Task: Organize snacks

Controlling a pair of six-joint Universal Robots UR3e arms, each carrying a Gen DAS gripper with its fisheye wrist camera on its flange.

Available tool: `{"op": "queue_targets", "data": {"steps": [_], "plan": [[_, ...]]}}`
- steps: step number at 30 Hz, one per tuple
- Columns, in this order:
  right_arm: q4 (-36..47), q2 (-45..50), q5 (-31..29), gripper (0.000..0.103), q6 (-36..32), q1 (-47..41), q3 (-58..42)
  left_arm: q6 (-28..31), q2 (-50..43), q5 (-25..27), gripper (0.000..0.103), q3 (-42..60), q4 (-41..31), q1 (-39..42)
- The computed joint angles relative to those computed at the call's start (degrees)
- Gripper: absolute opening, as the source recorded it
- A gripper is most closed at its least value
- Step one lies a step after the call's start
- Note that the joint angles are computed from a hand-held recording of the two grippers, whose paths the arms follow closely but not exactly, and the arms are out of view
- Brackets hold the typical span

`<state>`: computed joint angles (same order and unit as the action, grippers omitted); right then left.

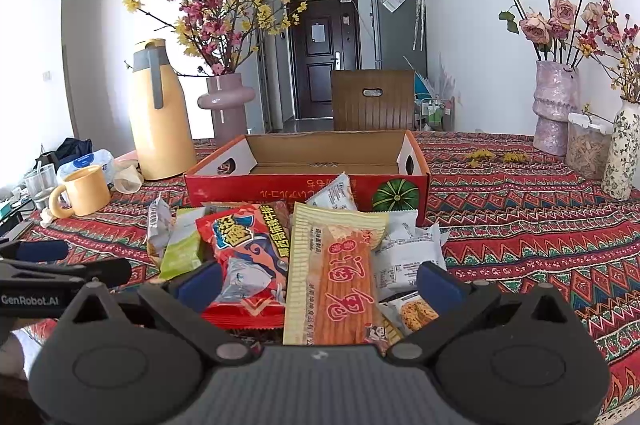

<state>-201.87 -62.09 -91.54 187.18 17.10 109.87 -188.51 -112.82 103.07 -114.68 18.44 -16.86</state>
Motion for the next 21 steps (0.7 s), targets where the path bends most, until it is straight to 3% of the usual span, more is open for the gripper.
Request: {"op": "queue_targets", "data": {"steps": [21], "plan": [[-0.2,-0.2,-0.2,0.103,-0.1,-0.2,0.4,-0.2,0.1,-0.3,0.103,-1.0,1.7,0.1]]}}
